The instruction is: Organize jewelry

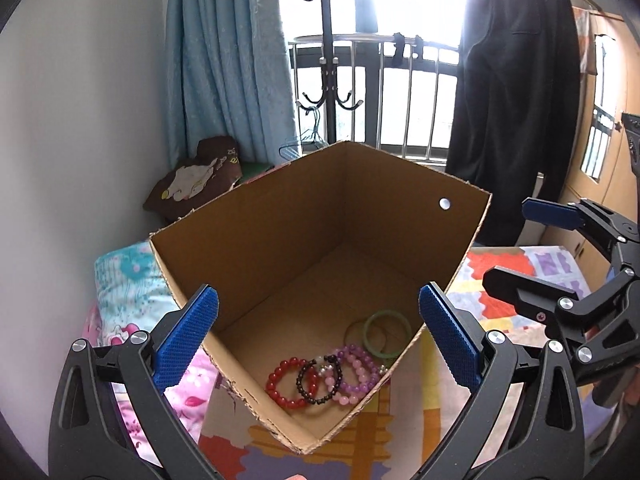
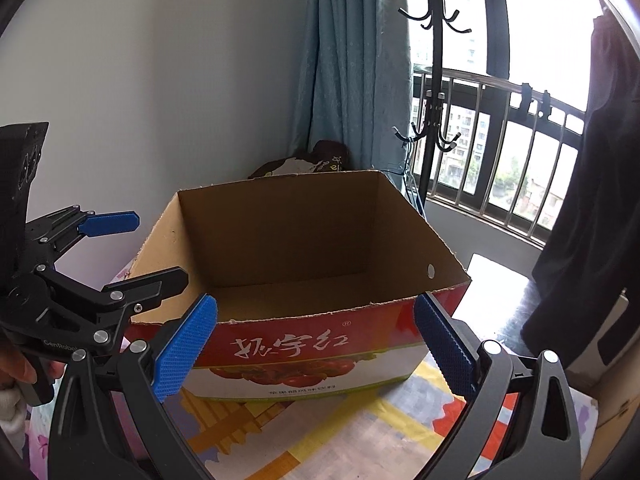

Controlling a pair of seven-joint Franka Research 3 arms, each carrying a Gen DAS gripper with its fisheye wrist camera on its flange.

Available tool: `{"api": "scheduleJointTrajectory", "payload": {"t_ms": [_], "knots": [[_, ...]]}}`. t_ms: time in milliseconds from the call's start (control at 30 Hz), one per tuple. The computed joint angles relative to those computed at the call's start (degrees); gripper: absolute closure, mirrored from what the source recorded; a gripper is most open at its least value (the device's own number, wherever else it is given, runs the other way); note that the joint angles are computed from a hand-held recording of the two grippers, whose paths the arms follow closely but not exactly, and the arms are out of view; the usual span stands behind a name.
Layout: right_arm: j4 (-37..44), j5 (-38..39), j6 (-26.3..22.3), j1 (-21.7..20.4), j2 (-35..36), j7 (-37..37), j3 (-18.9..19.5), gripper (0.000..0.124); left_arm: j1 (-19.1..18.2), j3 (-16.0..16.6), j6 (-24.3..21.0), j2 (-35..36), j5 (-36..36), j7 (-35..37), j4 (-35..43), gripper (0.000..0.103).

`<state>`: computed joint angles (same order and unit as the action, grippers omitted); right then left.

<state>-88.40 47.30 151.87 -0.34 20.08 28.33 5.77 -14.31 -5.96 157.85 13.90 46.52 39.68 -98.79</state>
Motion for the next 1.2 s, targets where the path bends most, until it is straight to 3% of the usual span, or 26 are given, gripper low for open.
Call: {"api": "scheduleJointTrajectory", "payload": {"t_ms": [633,733,933,1200], "knots": [[2.9,-4.4,-1.2,0.6,1.8,3.2,0.1,0.027,0.1,0.1,-0.5,0.0,0.0,0.2,0.1,0.006],[2.5,-4.2,-1.0,0.6,1.6,3.0,0.2,0.027,-0.6,0.3,-3.1,0.3,1.0,-0.7,0.9,0.006],[2.6,-4.4,-1.1,0.8,1.7,3.1,0.1,0.027,-0.2,0.1,-3.6,0.2,0.6,-0.8,0.8,0.006],[2.9,-5.0,-1.1,0.9,1.8,3.4,0.2,0.027,0.3,0.1,-1.8,-0.4,1.4,-1.5,-0.1,0.006]]}}
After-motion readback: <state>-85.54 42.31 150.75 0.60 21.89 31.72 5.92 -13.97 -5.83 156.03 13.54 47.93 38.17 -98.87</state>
